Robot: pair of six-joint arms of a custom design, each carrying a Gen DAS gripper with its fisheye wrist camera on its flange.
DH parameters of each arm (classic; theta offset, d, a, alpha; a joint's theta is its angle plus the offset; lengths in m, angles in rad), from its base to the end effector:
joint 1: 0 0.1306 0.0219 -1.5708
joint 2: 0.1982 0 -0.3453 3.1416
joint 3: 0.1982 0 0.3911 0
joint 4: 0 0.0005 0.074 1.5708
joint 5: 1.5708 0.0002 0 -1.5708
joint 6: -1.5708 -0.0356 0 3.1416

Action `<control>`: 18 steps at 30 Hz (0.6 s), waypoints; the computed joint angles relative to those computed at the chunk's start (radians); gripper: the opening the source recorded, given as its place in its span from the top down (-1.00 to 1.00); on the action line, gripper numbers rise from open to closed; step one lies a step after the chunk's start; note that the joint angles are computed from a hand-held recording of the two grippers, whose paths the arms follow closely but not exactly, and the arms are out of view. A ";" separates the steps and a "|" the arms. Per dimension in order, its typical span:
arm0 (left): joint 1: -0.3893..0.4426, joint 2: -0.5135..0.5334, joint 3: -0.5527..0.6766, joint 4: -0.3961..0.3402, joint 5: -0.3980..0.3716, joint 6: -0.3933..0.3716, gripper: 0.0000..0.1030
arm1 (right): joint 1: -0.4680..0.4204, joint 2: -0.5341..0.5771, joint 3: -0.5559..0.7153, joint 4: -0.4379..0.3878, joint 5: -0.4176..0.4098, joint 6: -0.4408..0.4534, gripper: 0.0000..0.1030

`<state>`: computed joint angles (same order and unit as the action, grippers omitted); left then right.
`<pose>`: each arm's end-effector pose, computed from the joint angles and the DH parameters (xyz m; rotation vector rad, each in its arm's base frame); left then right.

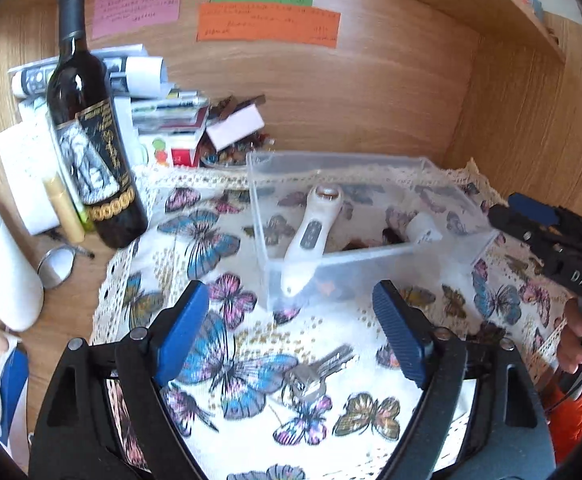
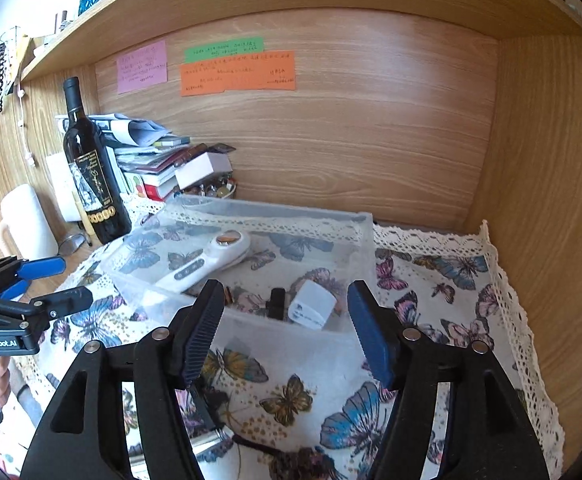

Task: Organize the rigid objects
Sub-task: 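Move both open tools back toward the keys and metal ball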

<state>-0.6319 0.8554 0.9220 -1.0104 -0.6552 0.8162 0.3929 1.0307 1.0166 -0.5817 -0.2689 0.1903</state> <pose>0.2556 -0.1608 0.3739 -0.4551 2.2235 0.0899 0.3538 0.1563 0.3894 -0.7711 2.0289 0.4074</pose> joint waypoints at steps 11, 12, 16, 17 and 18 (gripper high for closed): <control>-0.022 0.030 -0.079 -0.039 0.137 0.121 -0.64 | -0.070 -0.060 -0.097 -0.090 -0.008 0.034 -0.19; -0.021 0.035 -0.081 -0.038 0.148 0.132 -0.64 | -0.076 -0.066 -0.108 -0.101 -0.011 0.037 -0.19; -0.020 0.055 -0.083 -0.030 0.176 0.154 -0.64 | -0.087 -0.078 -0.138 -0.133 -0.020 0.045 -0.22; -0.025 0.064 -0.077 -0.035 0.168 0.156 -0.63 | -0.092 -0.078 -0.144 -0.140 -0.026 0.046 -0.23; -0.026 0.070 -0.073 -0.034 0.167 0.152 -0.61 | -0.098 -0.079 -0.149 -0.151 -0.035 0.047 -0.24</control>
